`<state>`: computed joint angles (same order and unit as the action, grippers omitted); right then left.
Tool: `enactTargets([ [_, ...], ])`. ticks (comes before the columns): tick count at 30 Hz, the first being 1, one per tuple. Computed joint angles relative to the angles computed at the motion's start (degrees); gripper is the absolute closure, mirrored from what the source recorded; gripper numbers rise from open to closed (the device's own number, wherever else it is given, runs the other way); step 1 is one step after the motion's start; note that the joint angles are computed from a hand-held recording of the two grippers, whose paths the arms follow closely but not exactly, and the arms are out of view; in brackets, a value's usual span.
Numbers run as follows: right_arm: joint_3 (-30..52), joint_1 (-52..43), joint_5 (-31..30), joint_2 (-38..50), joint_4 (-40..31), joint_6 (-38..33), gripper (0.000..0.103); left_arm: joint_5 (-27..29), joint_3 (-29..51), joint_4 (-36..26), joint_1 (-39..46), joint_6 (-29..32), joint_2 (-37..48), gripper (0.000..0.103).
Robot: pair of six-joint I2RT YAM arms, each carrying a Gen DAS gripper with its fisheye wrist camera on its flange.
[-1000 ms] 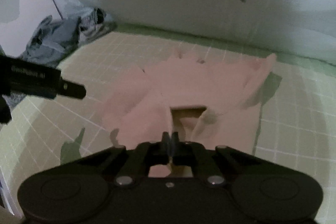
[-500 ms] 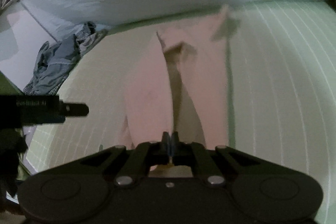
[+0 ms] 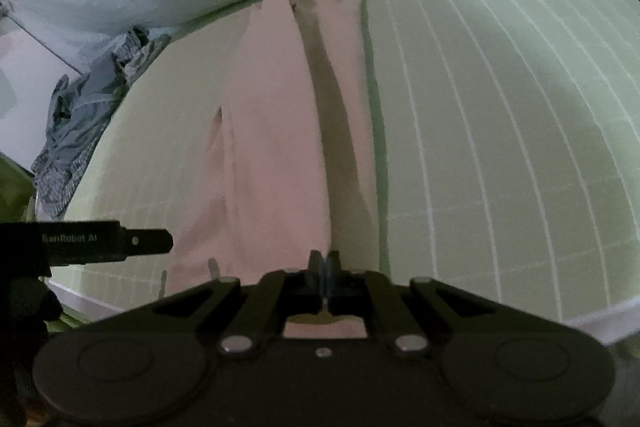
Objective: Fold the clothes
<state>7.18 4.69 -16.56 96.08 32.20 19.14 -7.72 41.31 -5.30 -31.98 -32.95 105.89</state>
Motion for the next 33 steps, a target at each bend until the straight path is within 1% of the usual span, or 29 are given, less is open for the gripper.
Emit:
enactTargets([
  [6,-1.69,0.1,0.94,2.24,3.49,0.34,0.101,-0.1,-1.72,0.03,-1.7,-0.62,0.09,0.023],
  [8,-1.76,1.05,2.21,1.75,3.14,0.44,0.1,-0.12,-2.11,0.39,-1.93,-0.46,0.12,0.023],
  [10,-1.75,2.85,4.45,0.9,2.4,1.09,0.098,-0.15,-2.52,1.05,-2.03,-0.12,0.18,0.023],
  [11,-1.78,3.8,5.77,0.45,2.04,1.39,0.092,-0.16,-2.73,1.41,-2.08,0.07,0.22,0.023],
  [12,-1.94,4.95,7.86,-0.19,1.7,1.7,0.083,0.32,-3.08,2.54,-1.42,0.94,0.39,0.023],
  [13,-1.99,6.36,10.42,-0.94,1.1,2.24,0.078,0.96,-3.45,3.88,-0.57,1.99,0.61,0.023],
  [14,-2.02,7.5,12.61,-1.51,0.62,2.7,0.067,1.4,-3.73,4.87,-0.14,2.84,0.92,0.023],
  [15,-2.09,7.78,13.66,-1.57,0.75,2.91,0.06,1.48,-3.45,5.27,0.07,3.67,1.5,0.023],
  [16,-2.16,8.08,14.72,-1.58,0.92,3.13,0.057,1.48,-3.02,5.53,0.25,4.49,2.13,0.023],
  [18,-1.67,9.59,16.39,-0.35,1.6,4.56,0.043,1.72,-2.06,5.95,0.61,6.18,3.41,0.023],
  [20,-0.52,11.11,17.24,1.21,1.67,6.01,0.037,2.02,-1.35,6.38,0.34,7.0,4.46,0.023],
  [22,1.08,13.16,17.97,2.54,1.21,7.66,0.036,2.2,-0.84,7.12,-0.11,7.52,5.5,0.023],
  [24,2.15,14.57,18.12,4.44,1.69,8.31,0.037,2.48,-0.37,7.78,-0.91,7.56,6.55,0.027],
  [25,2.64,15.27,18.3,5.21,1.69,8.6,0.038,2.69,-0.15,8.05,-1.57,7.23,7.07,0.033],
  [26,3.15,15.94,18.4,6.02,1.66,8.92,0.042,3.38,-0.44,8.51,-1.7,7.27,7.21,0.039],
  [27,3.67,16.49,18.24,6.91,1.5,9.37,0.049,3.9,-0.46,9.06,-1.58,7.66,7.5,0.041],
  [28,3.94,17.11,18.41,7.53,1.44,9.85,0.05,4.35,-0.37,9.62,-1.42,8.12,7.86,0.045],
  [29,3.58,17.93,19.32,7.4,1.78,10.0,0.053,4.8,-0.28,10.17,-1.26,8.57,8.23,0.05],
  [30,3.65,18.19,19.31,7.4,1.61,9.55,0.061,5.67,-0.94,11.26,-0.5,9.7,8.27,0.053],
  [31,3.64,18.04,18.59,7.42,1.69,8.95,0.071,6.49,-1.35,11.97,0.05,10.24,8.17,0.064],
  [32,3.42,16.71,15.85,7.68,2.69,8.12,0.09,8.55,-1.81,12.77,1.17,10.2,7.96,0.08],
  [33,3.32,15.3,13.4,7.51,3.16,7.62,0.09,10.96,-2.27,13.58,2.47,10.04,7.77,0.086],
])
